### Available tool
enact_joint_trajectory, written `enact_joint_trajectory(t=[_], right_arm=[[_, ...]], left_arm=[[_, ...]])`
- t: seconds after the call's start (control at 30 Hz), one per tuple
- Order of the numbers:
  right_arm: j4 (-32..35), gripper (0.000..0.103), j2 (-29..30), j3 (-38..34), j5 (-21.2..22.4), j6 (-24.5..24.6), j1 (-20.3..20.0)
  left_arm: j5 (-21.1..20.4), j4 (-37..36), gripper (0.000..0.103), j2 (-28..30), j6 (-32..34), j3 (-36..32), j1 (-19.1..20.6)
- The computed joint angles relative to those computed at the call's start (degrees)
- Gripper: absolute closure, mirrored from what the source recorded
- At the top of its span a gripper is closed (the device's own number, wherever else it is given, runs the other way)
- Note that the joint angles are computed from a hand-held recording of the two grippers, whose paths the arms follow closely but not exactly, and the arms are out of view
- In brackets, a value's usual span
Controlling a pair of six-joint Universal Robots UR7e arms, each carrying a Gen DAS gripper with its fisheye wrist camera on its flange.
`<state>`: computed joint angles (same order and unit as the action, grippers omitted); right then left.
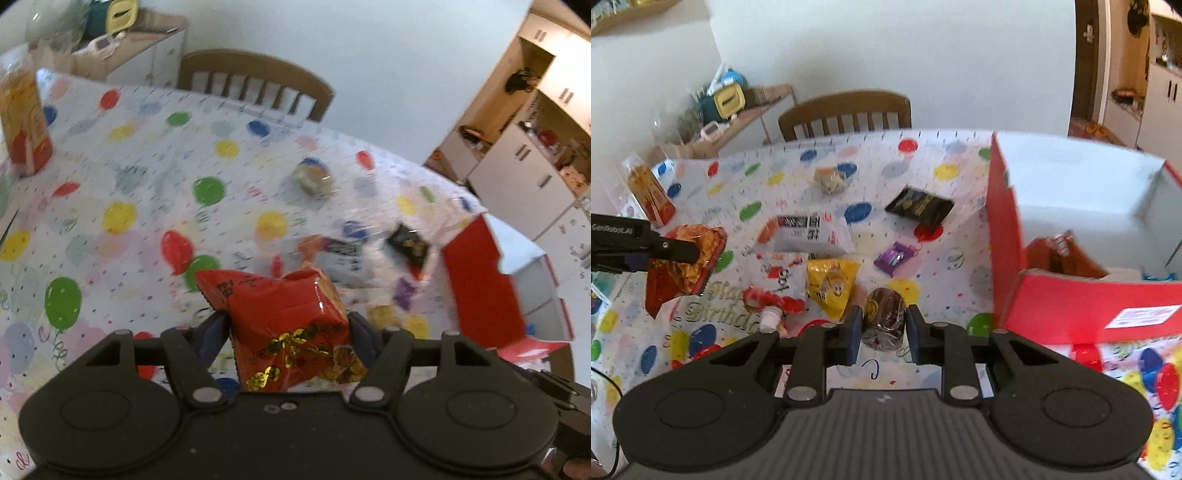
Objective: Organize snacks
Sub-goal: 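Carry the red chip bag and brown candy in both grippers into the box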
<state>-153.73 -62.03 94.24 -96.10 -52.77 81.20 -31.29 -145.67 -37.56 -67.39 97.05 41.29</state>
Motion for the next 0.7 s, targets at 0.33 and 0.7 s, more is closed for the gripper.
enact_joint_trajectory(t=[0.33, 0.7], right_arm=[[-0.14, 0.078, -4.30, -1.12, 4.61, 0.89, -0.66], [-1.37, 0.078, -1.20, -10.40, 3.58, 2.20, -3.16]], left_arm=[[-3.70, -8.33, 0.035, 7.77, 18.29, -11.84, -2.05], [-9.45, -5.16, 0.035, 21.79, 33.49, -34.59, -1.73]])
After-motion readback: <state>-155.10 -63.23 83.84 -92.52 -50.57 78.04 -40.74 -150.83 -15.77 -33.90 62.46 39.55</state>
